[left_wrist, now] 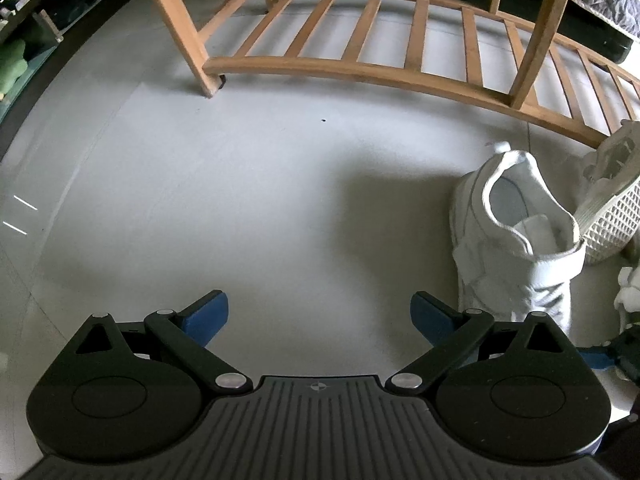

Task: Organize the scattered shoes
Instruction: 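Carry the sneaker away from the pile and lower it to the floor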

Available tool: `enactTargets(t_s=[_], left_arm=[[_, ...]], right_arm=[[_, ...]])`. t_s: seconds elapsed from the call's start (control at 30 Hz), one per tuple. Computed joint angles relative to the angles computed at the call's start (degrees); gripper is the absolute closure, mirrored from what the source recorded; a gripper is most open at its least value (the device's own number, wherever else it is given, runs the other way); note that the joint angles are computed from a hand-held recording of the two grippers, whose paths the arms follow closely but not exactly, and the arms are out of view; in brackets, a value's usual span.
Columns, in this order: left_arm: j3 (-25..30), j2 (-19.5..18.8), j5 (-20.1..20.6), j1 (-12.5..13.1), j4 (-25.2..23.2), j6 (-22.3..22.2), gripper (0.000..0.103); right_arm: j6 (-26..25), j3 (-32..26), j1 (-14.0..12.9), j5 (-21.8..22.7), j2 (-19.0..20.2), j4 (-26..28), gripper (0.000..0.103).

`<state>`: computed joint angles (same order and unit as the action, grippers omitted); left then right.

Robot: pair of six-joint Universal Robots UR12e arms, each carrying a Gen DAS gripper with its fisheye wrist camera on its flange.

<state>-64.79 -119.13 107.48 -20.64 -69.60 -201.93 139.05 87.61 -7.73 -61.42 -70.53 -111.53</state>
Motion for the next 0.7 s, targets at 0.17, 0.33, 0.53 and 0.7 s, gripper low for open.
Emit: enactTargets(t_s=[0.17, 0.33, 0.53, 0.7], left_arm=[[-0.6, 0.4, -0.2, 0.2, -0.1, 0.0, 0.004], [-0.7, 0.2, -1.7, 0.6, -0.2, 0.6, 0.004], [-1.8, 0.7, -2.8, 0.5, 1.5, 2.7, 0.004], [-2.4, 1.0, -4.6, 0.5, 1.9, 3.8, 0.004]], right_arm=[[1.0, -0.8, 0.4, 3.8, 0.7, 2.7, 0.024], [-1.4, -0.8, 1.3, 6.2, 1.1, 2.6, 0.024], [-4.3, -0.5, 1.7, 7.1, 0.8, 1.1, 0.024], [-9.8, 0.5, 1.1, 4.1, -0.9, -2.6, 0.022]])
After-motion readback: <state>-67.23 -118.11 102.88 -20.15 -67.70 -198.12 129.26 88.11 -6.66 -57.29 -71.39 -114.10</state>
